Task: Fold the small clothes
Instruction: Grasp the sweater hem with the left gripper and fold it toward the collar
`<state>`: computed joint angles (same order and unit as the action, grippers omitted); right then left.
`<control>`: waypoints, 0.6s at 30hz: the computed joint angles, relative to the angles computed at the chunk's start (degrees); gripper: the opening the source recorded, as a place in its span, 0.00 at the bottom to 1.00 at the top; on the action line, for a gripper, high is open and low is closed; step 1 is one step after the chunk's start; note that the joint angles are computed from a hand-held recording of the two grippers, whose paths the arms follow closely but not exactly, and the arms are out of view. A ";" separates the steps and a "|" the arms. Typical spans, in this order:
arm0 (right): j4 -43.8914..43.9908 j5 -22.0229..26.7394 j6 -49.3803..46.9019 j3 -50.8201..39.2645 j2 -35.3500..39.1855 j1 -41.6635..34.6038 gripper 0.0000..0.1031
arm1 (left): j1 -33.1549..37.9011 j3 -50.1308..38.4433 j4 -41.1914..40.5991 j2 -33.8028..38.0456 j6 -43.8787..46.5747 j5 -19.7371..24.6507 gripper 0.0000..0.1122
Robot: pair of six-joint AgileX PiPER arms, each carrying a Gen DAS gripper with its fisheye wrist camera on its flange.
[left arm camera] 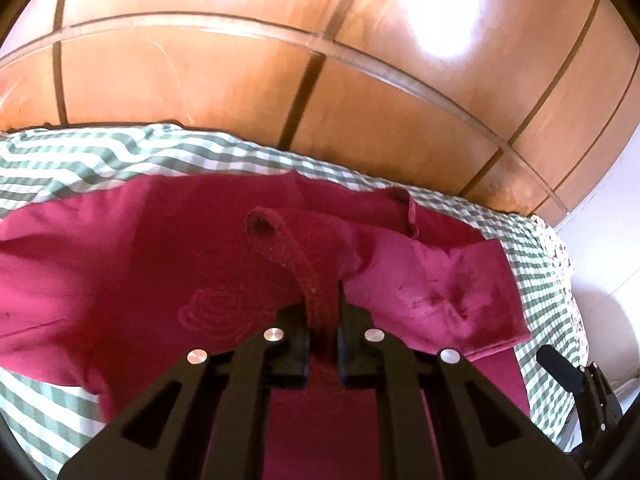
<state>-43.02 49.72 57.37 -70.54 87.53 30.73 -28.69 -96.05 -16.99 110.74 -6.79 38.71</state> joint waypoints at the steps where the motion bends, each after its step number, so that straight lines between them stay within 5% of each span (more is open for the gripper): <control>1: 0.31 0.00 -0.64 -0.54 0.30 0.39 0.84 | 0.54 0.82 -0.13 -0.79 0.29 -0.33 0.07; 14: 1.69 1.34 -4.24 -5.89 3.47 5.36 0.85 | 2.78 6.05 -0.58 -4.93 2.46 -2.29 0.07; 18: 1.67 2.20 -4.24 -6.26 3.67 5.78 0.85 | 1.53 6.61 5.00 -5.85 -0.10 -3.61 0.07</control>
